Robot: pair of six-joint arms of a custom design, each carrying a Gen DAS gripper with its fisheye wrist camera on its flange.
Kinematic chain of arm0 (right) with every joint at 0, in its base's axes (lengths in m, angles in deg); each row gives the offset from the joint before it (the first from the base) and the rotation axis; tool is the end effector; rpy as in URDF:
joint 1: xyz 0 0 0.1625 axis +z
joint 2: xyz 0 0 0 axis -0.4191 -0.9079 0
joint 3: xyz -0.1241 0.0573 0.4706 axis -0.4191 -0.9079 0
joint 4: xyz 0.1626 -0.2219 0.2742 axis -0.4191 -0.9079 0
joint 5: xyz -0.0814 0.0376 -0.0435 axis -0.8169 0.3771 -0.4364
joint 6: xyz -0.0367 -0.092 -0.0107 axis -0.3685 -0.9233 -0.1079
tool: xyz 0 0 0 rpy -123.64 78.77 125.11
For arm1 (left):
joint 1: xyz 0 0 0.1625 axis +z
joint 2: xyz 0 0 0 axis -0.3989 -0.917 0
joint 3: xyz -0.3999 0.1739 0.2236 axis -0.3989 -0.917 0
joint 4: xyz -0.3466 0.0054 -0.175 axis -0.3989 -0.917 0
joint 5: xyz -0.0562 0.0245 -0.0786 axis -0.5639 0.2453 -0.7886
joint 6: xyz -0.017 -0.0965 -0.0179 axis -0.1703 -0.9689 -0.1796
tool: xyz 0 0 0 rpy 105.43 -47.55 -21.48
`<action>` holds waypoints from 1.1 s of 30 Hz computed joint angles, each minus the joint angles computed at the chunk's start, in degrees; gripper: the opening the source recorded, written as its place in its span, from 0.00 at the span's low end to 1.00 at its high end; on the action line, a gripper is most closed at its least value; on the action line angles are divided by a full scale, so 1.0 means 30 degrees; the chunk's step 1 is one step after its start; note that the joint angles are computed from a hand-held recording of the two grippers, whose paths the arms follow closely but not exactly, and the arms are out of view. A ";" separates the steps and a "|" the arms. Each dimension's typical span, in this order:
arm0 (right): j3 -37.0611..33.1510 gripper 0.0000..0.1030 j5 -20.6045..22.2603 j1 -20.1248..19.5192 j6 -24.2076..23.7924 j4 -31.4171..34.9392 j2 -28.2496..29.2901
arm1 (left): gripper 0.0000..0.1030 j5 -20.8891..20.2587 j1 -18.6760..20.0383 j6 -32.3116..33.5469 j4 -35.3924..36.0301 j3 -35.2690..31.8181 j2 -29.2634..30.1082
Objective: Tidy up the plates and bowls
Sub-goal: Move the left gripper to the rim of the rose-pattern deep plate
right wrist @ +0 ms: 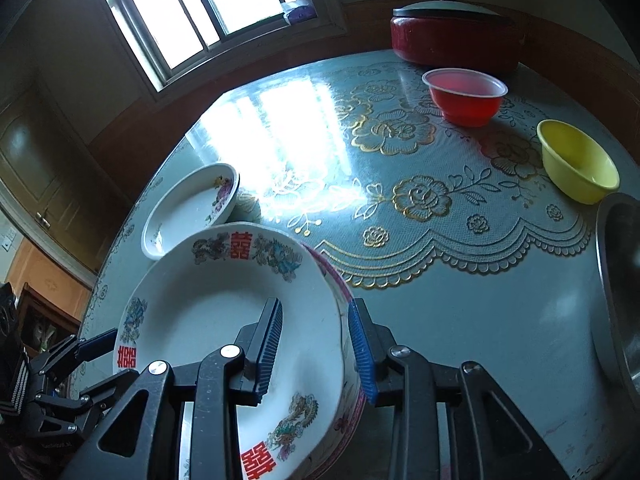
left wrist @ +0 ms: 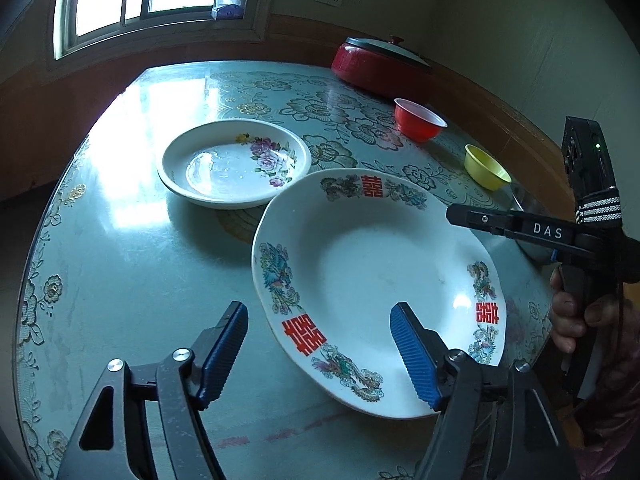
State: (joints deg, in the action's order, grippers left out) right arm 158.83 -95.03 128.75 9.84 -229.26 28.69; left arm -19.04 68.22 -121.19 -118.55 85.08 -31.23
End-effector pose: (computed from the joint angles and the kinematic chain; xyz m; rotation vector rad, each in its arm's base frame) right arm 0.2714 -0.6239 0.1398 0.9367 -2.7289 0.3694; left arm -0.1441 -0.4436 0.1829 0.0613 2.3793 -0.9873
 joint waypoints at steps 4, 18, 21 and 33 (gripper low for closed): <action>-0.0725 0.33 0.1300 -0.0019 0.0670 0.0466 -0.0025 | 0.74 0.0316 0.0041 0.0178 -0.0696 0.0302 -0.0462; -0.4669 0.38 0.5474 0.0573 0.3148 0.5684 0.2309 | 0.74 0.2613 0.1358 -0.1977 0.4518 -0.0883 -0.2790; -0.5597 0.38 0.5413 0.0834 0.3606 0.6323 0.2998 | 0.76 0.2664 0.1817 -0.1989 0.5100 -0.1279 -0.3083; -0.8484 0.38 0.3886 0.1258 0.5555 0.7418 0.5312 | 0.77 0.2701 0.3421 0.0390 0.4986 -0.2742 -0.2795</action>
